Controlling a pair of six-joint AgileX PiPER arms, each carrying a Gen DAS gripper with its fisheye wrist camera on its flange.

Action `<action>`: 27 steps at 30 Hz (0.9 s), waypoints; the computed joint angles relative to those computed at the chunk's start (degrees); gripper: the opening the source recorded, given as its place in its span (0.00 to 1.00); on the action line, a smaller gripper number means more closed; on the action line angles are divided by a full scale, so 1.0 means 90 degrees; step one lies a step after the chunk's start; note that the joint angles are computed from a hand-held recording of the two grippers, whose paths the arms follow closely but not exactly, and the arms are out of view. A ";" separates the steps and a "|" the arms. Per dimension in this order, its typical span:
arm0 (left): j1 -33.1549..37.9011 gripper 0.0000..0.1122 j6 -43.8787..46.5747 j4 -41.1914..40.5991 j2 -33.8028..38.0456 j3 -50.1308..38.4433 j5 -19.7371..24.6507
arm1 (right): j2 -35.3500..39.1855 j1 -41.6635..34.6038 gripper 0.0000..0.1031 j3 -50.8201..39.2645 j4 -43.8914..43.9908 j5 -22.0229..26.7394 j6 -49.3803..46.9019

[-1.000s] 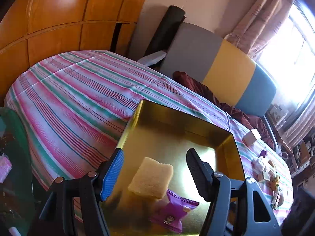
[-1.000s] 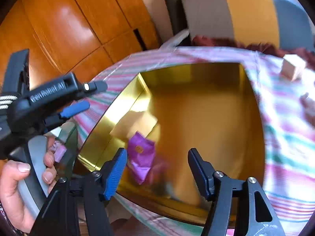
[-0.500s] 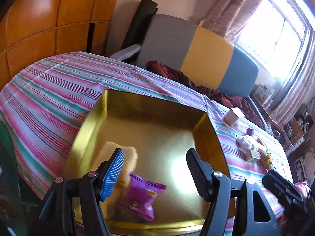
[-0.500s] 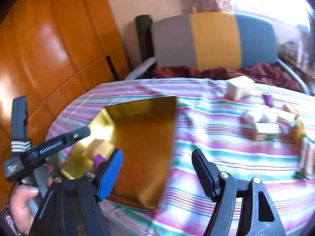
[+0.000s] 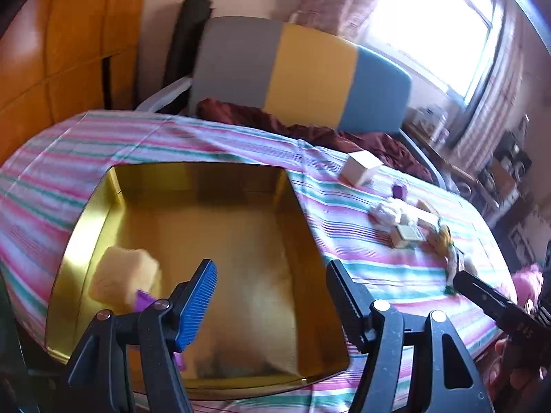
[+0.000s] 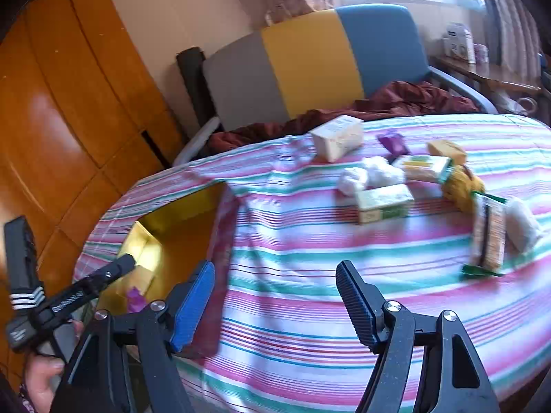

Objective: Organize objects
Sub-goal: 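Move both tools back to the items on the tablecloth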

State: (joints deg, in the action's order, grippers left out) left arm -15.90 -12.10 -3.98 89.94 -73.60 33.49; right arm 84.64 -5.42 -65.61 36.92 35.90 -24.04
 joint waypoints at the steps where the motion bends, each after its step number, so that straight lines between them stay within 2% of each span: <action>1: -0.0106 0.60 -0.0031 0.0057 0.0014 -0.0047 0.0004 | -0.0049 -0.0055 0.73 0.0044 -0.0209 -0.0040 0.0111; 5: -0.0550 0.60 -0.0043 0.0073 0.0229 -0.0370 0.0157 | -0.0226 -0.0265 0.74 0.0234 -0.1678 -0.0371 0.0894; 10: -0.1175 0.60 -0.0096 0.0108 0.0666 -0.0847 0.0334 | -0.0256 -0.0778 0.74 0.0422 -0.2676 -0.0628 0.1235; 19: -0.1997 0.60 0.0345 -0.0490 0.1600 -0.1730 0.0633 | -0.0103 -0.1487 0.75 0.0505 -0.3684 -0.1115 0.1270; 27: -0.2386 0.60 0.0662 -0.0970 0.2581 -0.2700 0.0998 | 0.0285 -0.2017 0.75 0.0255 -0.3926 -0.1277 0.1057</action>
State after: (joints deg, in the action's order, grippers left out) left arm -37.38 -6.14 -12.71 113.17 -97.90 42.47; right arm 87.21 -23.57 -63.31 1.59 24.40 -14.53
